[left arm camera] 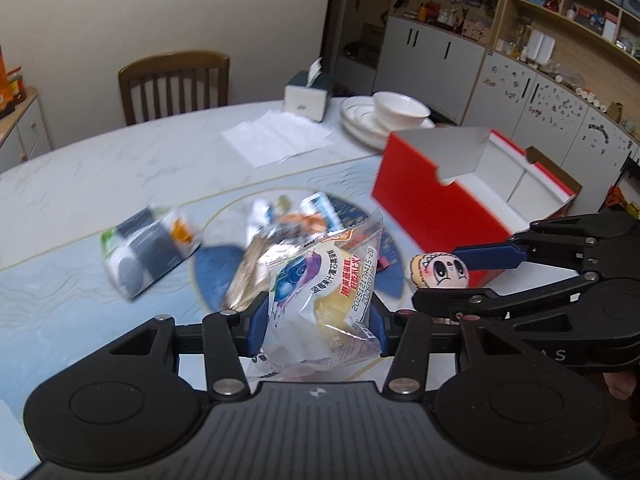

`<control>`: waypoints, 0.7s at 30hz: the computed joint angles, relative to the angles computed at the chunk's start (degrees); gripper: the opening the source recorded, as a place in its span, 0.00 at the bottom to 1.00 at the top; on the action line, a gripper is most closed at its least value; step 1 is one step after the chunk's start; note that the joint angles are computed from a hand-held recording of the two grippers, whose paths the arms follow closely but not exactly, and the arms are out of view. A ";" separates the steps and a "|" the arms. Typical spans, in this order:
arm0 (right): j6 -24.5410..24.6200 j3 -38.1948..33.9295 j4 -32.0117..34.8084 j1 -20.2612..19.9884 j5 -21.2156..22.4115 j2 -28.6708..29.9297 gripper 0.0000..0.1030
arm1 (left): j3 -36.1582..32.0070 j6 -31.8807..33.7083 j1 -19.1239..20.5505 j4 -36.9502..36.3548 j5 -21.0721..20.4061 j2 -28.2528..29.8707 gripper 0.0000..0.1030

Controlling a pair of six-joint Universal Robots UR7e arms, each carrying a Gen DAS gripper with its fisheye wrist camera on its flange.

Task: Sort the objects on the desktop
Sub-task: 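Carry the bun and cookie in both tools over the red shoebox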

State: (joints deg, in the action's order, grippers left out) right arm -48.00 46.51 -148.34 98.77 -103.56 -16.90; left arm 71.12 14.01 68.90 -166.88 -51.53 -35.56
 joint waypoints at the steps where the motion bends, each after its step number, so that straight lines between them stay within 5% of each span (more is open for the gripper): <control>1: 0.08 -0.40 0.48 -0.15 0.25 -0.21 0.46 | -0.58 0.31 -0.33 -0.08 0.07 0.43 0.47; 21: -1.78 -20.83 10.75 -3.87 2.83 3.75 0.47 | -17.80 3.65 -4.37 5.21 0.49 12.11 0.47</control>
